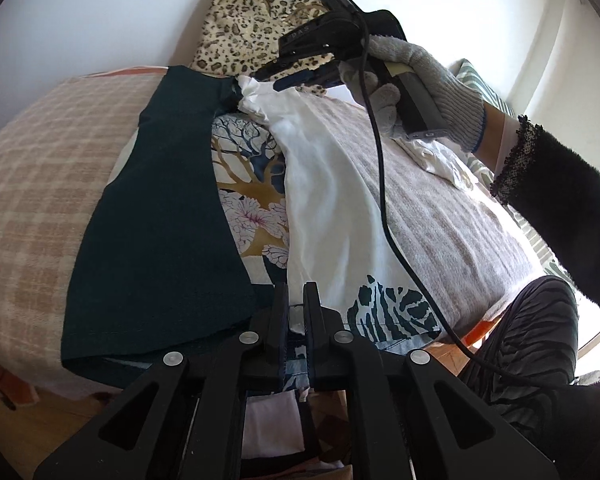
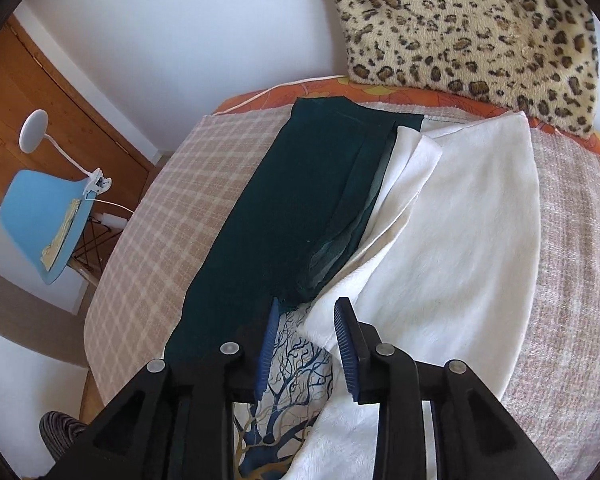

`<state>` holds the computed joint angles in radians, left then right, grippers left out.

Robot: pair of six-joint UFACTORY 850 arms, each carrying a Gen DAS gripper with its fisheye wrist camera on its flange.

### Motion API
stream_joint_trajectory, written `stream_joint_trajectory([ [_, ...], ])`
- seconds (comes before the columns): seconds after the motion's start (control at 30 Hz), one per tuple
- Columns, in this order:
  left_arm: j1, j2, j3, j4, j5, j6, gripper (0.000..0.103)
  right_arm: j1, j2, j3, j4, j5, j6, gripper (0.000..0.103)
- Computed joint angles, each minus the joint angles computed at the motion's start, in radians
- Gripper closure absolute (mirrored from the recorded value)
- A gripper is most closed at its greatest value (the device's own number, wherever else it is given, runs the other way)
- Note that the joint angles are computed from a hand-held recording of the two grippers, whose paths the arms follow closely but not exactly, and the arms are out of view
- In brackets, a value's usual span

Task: Fold small clothes
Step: 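Grip the green panel hem with the left tool while the right tool grips the printed hem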

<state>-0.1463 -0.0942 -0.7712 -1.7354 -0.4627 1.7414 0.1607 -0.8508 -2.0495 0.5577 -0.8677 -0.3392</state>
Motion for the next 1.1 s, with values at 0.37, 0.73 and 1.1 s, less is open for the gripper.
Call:
stream_joint_trajectory([
  [0.37, 0.105, -0.043, -0.116, 0.231, 0.049, -0.159, 0.066, -0.015, 0.408, 0.585, -0.120, 0.144, 0.015, 0.062],
  [0.73, 0.195, -0.215, -0.297, 0.671, -0.158, -0.608, 0.065, 0.003, 0.599, 0.894, 0.078, 0.179, -0.080, 0.072],
  [1.1, 0.214, -0.214, -0.276, 0.695, -0.199, -0.586, 0.081, -0.041, 0.689, 1.015, 0.268, 0.204, -0.187, 0.072],
])
